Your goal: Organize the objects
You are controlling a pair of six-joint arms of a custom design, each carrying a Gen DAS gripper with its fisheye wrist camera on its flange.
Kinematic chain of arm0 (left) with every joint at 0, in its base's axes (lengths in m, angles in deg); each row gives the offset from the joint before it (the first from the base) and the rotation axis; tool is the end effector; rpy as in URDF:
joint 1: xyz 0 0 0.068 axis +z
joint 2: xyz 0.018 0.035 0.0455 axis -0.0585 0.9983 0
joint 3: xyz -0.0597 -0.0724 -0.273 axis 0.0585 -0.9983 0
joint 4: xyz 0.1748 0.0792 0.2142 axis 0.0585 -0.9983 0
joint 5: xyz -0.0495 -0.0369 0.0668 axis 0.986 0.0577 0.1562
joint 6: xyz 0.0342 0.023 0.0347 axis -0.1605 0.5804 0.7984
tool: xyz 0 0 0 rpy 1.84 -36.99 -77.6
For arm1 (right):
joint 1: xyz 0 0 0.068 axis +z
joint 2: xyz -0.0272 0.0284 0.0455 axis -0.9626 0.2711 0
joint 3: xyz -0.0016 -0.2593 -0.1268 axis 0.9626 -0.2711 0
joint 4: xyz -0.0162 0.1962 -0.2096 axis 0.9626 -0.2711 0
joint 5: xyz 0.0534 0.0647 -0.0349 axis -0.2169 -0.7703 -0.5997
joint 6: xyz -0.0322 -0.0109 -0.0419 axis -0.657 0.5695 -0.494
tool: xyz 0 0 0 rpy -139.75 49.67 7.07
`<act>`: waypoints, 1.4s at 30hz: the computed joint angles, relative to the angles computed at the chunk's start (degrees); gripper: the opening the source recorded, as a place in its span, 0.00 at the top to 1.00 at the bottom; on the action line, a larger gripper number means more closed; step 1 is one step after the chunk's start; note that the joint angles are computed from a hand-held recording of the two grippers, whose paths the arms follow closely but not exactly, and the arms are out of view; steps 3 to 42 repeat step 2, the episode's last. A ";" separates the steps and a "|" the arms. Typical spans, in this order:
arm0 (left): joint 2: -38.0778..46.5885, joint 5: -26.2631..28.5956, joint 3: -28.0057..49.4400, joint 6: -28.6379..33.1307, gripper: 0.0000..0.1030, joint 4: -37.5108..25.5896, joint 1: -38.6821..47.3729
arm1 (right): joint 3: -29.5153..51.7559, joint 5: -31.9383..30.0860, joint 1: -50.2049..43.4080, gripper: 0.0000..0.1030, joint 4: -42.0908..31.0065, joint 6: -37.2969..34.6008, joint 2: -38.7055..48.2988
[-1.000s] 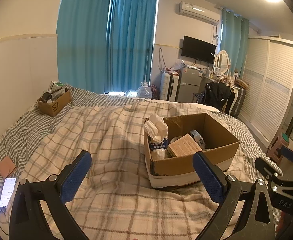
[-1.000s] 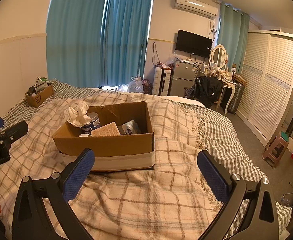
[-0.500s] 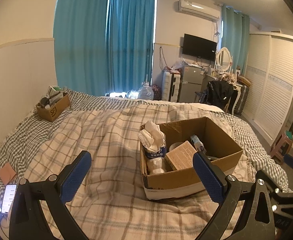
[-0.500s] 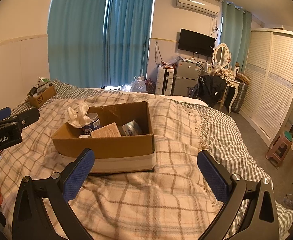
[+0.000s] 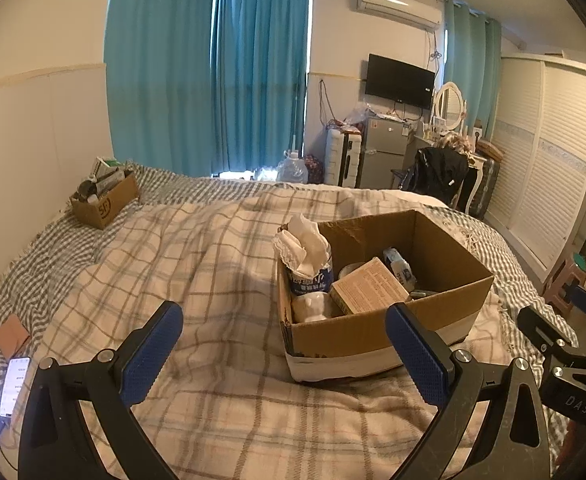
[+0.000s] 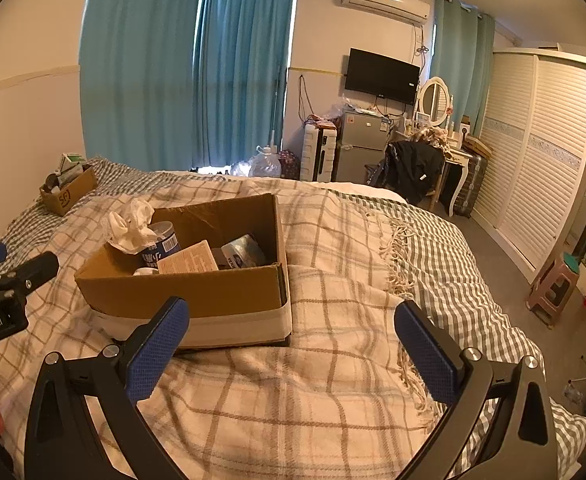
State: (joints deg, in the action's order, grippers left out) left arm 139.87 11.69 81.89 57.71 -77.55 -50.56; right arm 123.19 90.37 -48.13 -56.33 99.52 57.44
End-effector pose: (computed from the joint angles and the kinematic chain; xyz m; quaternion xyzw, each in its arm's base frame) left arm 0.1840 -0.1771 0.2617 0.1153 0.8705 -0.0850 0.4708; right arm 0.1166 0.0326 0.2677 0.1162 0.8701 -0.1159 0.4648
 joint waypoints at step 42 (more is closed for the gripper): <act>-1.13 -0.59 -0.89 -0.02 0.00 0.32 -0.43 | 0.19 0.63 1.06 0.01 -0.41 0.64 0.14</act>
